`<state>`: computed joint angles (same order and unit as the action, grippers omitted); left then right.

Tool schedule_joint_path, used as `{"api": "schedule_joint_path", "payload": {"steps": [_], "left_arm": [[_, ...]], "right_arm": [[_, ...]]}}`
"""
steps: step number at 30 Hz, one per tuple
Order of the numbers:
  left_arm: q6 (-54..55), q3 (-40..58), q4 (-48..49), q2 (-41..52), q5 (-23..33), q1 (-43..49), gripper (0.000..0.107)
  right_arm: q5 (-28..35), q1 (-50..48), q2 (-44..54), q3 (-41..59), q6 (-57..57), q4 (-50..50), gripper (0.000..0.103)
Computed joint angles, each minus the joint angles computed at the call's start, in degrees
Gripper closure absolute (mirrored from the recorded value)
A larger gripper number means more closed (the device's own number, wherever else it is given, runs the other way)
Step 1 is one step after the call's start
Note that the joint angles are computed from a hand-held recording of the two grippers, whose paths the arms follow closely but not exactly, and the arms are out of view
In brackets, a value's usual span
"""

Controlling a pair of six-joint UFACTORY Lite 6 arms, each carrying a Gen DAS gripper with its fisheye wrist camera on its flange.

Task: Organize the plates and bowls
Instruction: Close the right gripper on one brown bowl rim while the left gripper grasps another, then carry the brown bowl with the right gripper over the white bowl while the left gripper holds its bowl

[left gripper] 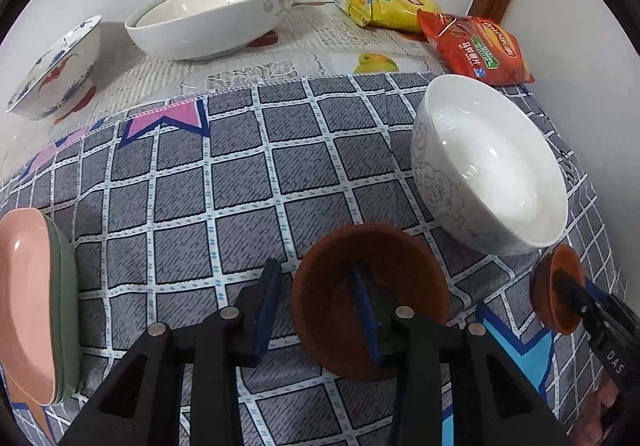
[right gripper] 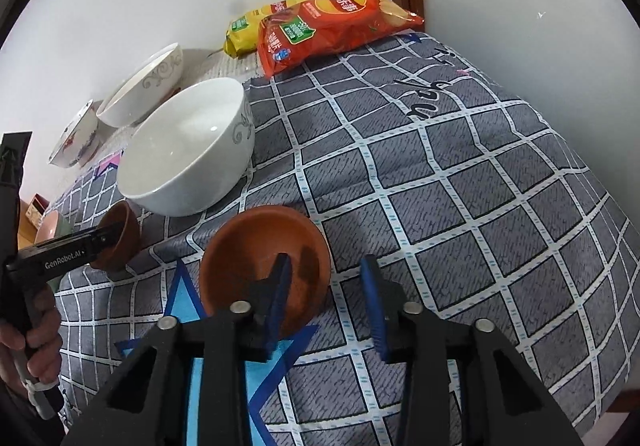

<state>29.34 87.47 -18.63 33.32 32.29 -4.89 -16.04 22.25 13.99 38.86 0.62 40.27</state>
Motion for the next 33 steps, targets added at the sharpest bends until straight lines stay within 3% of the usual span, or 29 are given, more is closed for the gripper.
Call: {"api": "schedule_joint_path", "payload": {"steps": [4, 6, 14, 20, 33], "left_arm": [[2.2, 0.2, -2.4, 0.1, 0.7, 0.3, 0.081], [2.9, -0.2, -2.9, 0.0, 0.4, 0.4, 0.082], [8.5, -2.2, -7.4, -2.1, 0.3, 1.8, 0.096], [12.7, -5.5, -11.2, -5.5, 0.1, 2.5, 0.098], [13.8, -3.1, -11.0, -7.9, 2.5, 6.4, 0.098]], "right_arm": [[0.2, -0.2, 1.1, 0.9, 2.1, -2.4, 0.077], [0.3, -0.4, 1.6, 1.2, 4.3, -4.7, 0.086], [-2.0, 1.5, 1.8, 1.3, 0.7, 1.2, 0.092], [-3.3, 2.9, -1.3, -0.9, 3.2, 1.2, 0.094], [-5.4, 6.9, -13.7, -2.7, -23.5, 31.4, 0.094]]}}
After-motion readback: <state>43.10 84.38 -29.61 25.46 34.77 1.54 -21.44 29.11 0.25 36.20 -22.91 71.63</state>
